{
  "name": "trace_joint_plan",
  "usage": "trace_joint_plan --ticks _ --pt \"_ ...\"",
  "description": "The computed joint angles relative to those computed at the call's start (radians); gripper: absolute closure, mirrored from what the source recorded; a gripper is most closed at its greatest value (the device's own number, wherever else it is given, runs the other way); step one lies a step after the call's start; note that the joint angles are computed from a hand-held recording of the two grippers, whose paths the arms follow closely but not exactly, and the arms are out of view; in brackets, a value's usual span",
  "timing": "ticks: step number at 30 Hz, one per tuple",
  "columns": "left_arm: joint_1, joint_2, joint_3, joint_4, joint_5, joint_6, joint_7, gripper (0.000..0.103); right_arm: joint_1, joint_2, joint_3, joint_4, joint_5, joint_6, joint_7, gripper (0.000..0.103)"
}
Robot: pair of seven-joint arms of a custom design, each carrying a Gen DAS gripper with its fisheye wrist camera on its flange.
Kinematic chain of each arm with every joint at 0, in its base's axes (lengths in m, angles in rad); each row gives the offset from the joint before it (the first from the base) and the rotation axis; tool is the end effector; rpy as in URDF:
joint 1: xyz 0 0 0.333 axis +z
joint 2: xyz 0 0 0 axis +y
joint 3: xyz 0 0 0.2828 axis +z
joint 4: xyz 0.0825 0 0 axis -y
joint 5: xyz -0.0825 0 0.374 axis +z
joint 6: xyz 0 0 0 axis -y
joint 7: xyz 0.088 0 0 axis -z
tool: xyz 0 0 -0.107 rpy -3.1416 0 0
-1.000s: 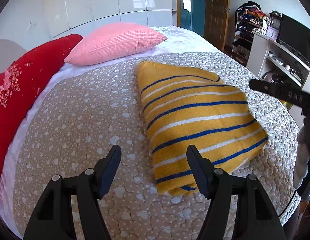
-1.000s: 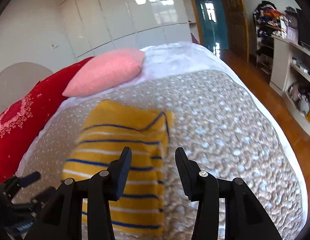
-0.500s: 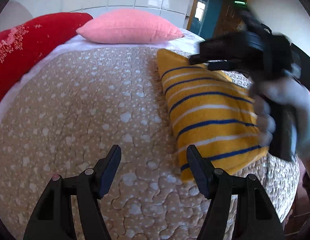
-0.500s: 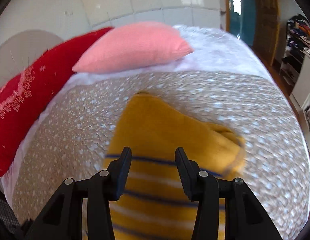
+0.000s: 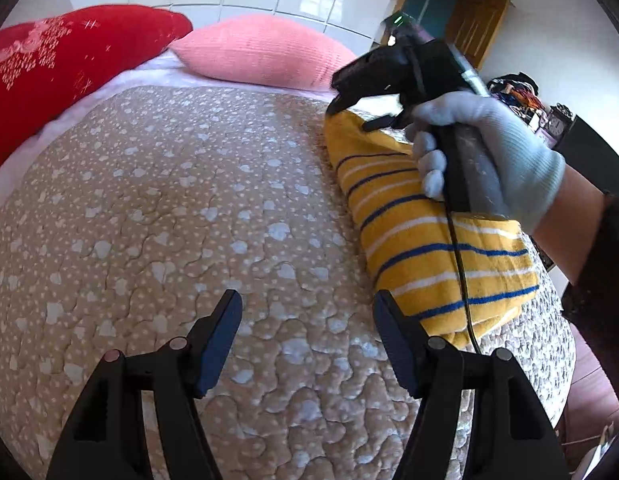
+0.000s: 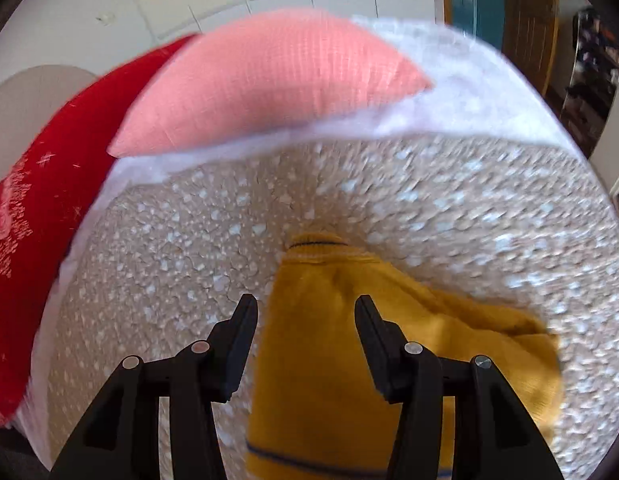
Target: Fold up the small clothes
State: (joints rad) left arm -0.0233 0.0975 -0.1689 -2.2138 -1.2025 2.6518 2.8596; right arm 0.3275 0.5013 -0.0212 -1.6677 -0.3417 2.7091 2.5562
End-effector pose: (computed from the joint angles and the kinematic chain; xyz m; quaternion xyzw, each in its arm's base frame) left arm 0.5431 -0.0793 0.3310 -0.4840 0.7886 -0.3760 0.0498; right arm 0.6567 0.2221 0.3507 -0.5286 0.7991 -0.1497 0.2440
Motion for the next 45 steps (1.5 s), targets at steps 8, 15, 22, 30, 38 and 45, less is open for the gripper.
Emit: trace_joint_plan --ticks 8,15,22,30,38,45 --pt "0.013 0.001 0.003 0.009 -0.018 -0.009 -0.011 0.036 0.005 -0.027 0.009 -0.024 0.084 -0.005 -0.125 0.048" --pt "0.006 0.000 0.004 0.006 -0.024 0.009 -0.015 0.036 0.059 -0.280 -0.061 -0.338 -0.152 -0.044 0.138 0.048" --pt "-0.003 -0.013 -0.002 -0.013 -0.049 0.041 0.016 0.036 0.005 -0.355 -0.003 -0.442 -0.263 0.017 0.227 0.048" --pt "-0.005 -0.022 0.006 -0.018 -0.039 0.022 0.008 0.036 -0.093 -0.407 0.016 -0.584 -0.102 0.132 0.226 0.045" --pt "0.000 -0.012 0.012 -0.008 -0.015 0.000 -0.022 0.036 -0.114 -0.550 0.052 -0.734 -0.571 0.214 0.713 0.044" --pt "-0.009 -0.024 0.004 -0.029 -0.037 0.037 0.003 0.036 -0.154 -0.731 0.162 -0.877 -0.793 0.138 1.012 0.042"
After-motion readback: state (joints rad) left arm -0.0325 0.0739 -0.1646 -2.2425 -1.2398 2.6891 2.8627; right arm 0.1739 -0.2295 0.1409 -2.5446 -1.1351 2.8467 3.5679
